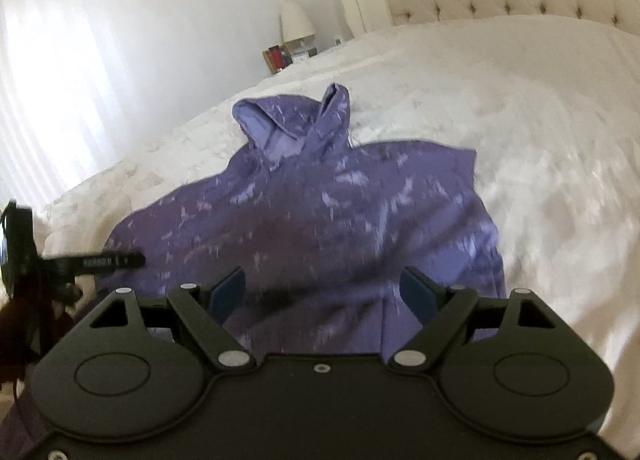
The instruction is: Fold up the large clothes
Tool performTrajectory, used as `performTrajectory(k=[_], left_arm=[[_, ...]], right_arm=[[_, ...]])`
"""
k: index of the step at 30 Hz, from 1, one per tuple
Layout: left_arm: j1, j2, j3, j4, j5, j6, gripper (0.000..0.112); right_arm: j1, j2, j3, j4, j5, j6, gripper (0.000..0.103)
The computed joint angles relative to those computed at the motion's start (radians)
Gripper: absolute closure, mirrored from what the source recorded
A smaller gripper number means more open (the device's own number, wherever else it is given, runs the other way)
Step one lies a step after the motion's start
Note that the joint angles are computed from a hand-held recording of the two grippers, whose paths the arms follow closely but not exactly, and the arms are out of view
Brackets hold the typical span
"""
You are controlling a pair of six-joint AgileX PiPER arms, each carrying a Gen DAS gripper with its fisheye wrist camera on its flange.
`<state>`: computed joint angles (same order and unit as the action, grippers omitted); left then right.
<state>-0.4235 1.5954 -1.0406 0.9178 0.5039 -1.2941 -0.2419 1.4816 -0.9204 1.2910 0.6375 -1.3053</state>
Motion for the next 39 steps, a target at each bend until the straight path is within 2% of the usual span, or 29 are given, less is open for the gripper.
performTrajectory(k=[7,10,12,13,14,15,17,18,22,26,27,29,32,35,39], left_arm=[[0.005,-0.011,0.056,0.092,-0.038,-0.115,0.056],[0.005,-0.012,0.057,0.09,-0.038,-0.116,0.056],[0.006,-0.011,0.053,0.077,-0.038,-0.105,0.054],[0.006,-0.011,0.05,0.068,-0.036,-0.097,0.053],[0.005,-0.011,0.045,0.054,-0.032,-0.082,0.053],[0.002,-0.011,0.036,0.032,-0.02,-0.06,0.053],[0.003,-0.024,0.026,-0.014,-0.014,-0.01,0.053],[0.004,-0.033,0.028,-0.025,-0.02,0.001,0.053],[0.015,-0.062,0.012,-0.118,-0.017,0.07,0.053],[0.053,-0.085,-0.036,-0.303,-0.022,0.229,0.052],[0.056,-0.087,-0.052,-0.327,-0.021,0.259,0.052],[0.058,-0.08,-0.099,-0.358,-0.009,0.334,0.052],[0.062,-0.03,-0.206,-0.4,0.02,0.445,0.052],[0.069,0.044,-0.333,-0.417,0.042,0.519,0.052],[0.084,0.18,-0.544,-0.446,0.078,0.614,0.052]], right_arm=[[0.049,0.175,-0.205,-0.144,-0.023,0.247,0.018],[0.071,0.241,-0.27,-0.237,-0.028,0.353,0.034],[0.089,0.27,-0.299,-0.288,-0.029,0.401,0.053],[0.107,0.277,-0.309,-0.332,-0.048,0.441,0.055],[0.124,0.272,-0.305,-0.367,-0.08,0.464,0.064],[0.135,0.266,-0.302,-0.382,-0.101,0.461,0.072],[0.133,0.25,-0.287,-0.334,-0.133,0.382,0.076],[0.129,0.248,-0.287,-0.333,-0.141,0.375,0.082],[0.124,0.287,-0.335,-0.476,-0.121,0.486,0.082],[0.113,0.267,-0.354,-0.48,-0.086,0.471,0.064],[0.106,0.262,-0.365,-0.458,-0.069,0.458,0.055],[0.093,0.257,-0.398,-0.416,-0.036,0.434,0.043],[0.103,0.297,-0.516,-0.444,0.016,0.484,0.042],[0.127,0.39,-0.696,-0.503,0.079,0.592,0.042],[0.174,0.529,-0.938,-0.588,0.104,0.695,0.042]])
